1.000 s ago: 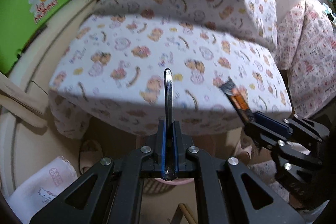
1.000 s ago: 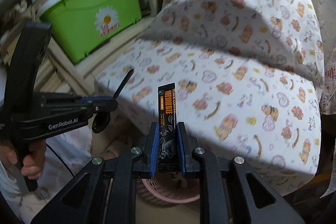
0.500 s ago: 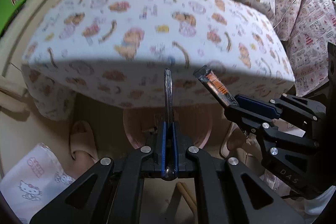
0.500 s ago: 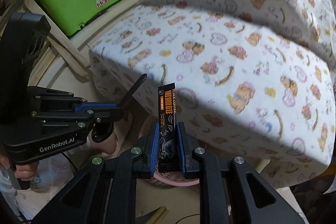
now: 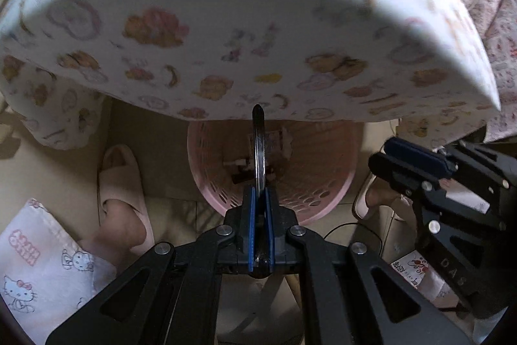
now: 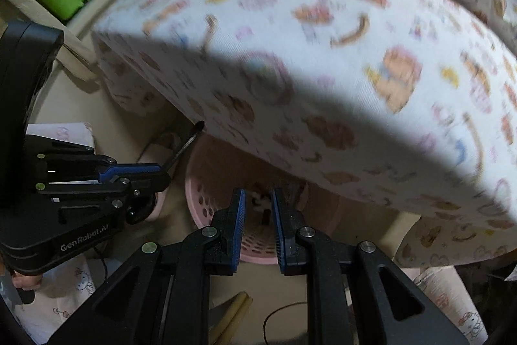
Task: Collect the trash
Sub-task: 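Open the left gripper over the basket, dropping the black spoon, then raise both open tools up away from the basket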
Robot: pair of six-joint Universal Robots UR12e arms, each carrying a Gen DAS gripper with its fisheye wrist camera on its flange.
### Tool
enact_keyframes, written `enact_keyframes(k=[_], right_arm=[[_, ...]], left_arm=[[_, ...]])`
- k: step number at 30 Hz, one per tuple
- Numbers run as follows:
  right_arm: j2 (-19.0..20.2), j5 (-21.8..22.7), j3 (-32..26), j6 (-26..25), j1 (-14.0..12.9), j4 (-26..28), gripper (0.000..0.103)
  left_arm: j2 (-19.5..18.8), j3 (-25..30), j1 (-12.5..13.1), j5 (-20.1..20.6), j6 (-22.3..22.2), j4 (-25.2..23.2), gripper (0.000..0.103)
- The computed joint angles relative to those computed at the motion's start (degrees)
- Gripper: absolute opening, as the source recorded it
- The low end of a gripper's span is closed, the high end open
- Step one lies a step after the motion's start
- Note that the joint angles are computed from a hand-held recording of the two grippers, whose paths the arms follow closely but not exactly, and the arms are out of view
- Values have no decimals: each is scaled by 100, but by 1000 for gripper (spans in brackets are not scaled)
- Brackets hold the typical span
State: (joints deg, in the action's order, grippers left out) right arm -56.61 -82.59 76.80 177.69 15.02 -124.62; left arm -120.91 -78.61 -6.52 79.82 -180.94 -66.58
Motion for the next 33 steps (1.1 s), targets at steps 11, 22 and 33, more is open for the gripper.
enact_keyframes(k=[11, 22, 33], right_arm=[[227, -187, -159, 211, 7, 371, 18], [310, -354, -209, 136, 68, 501, 18], [273, -458, -181, 382, 58, 381, 54]], left_arm=[[-234, 130, -5, 173, -282, -251, 6], [-323, 170, 13, 339, -498, -492, 13], [-195, 111, 56, 429, -613, -296, 43]])
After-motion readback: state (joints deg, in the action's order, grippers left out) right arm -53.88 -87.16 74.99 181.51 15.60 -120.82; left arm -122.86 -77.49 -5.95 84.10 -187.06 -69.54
